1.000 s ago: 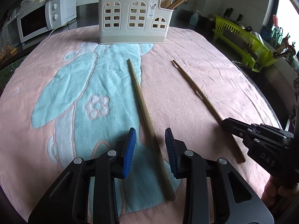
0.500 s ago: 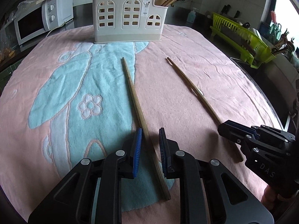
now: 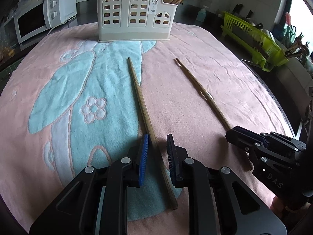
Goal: Organize utensils
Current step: 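Close the right tool on a chopstick while the left tool closes on another, then lift both held chopsticks upright and carry them over the white holder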
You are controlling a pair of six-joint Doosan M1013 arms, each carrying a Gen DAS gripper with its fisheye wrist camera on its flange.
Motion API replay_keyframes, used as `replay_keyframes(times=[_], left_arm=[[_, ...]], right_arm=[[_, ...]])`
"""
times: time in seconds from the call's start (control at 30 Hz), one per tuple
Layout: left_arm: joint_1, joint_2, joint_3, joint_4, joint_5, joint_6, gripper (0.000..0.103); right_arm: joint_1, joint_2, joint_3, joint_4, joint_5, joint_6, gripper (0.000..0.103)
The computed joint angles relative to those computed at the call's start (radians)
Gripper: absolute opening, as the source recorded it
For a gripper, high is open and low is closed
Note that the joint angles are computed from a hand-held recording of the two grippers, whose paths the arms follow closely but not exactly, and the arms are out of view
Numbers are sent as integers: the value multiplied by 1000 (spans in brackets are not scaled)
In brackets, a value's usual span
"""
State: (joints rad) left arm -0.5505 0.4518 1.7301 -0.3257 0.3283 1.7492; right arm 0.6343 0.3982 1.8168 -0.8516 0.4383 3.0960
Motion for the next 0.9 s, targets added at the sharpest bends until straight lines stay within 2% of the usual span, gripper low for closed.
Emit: replay_keyframes(times=[0.07, 0.17, 0.3, 0.43, 0.57, 0.63, 0.9], left_arm=[[-2, -1, 0, 28, -1, -31, 18], [-9, 0, -6, 128, 4, -128, 11], [-4, 3, -14, 107, 18, -101, 10], [-12, 6, -22, 179, 32, -150, 10], [-10, 5, -23, 166, 39, -148, 9], [-5, 1, -19, 103, 37, -88, 6], [7, -25, 5, -51, -8, 73, 5]], right_arm=[[2, 1, -1, -6, 4, 2, 15], [9, 5, -6, -20, 25, 1, 14], [12, 8, -9, -28, 40, 0, 12], [11, 8, -7, -32, 37, 6, 11], [14, 7, -6, -39, 45, 11, 7], [15, 3, -2, -49, 49, 16, 7], [27, -24, 10, -134, 77, 71, 6]])
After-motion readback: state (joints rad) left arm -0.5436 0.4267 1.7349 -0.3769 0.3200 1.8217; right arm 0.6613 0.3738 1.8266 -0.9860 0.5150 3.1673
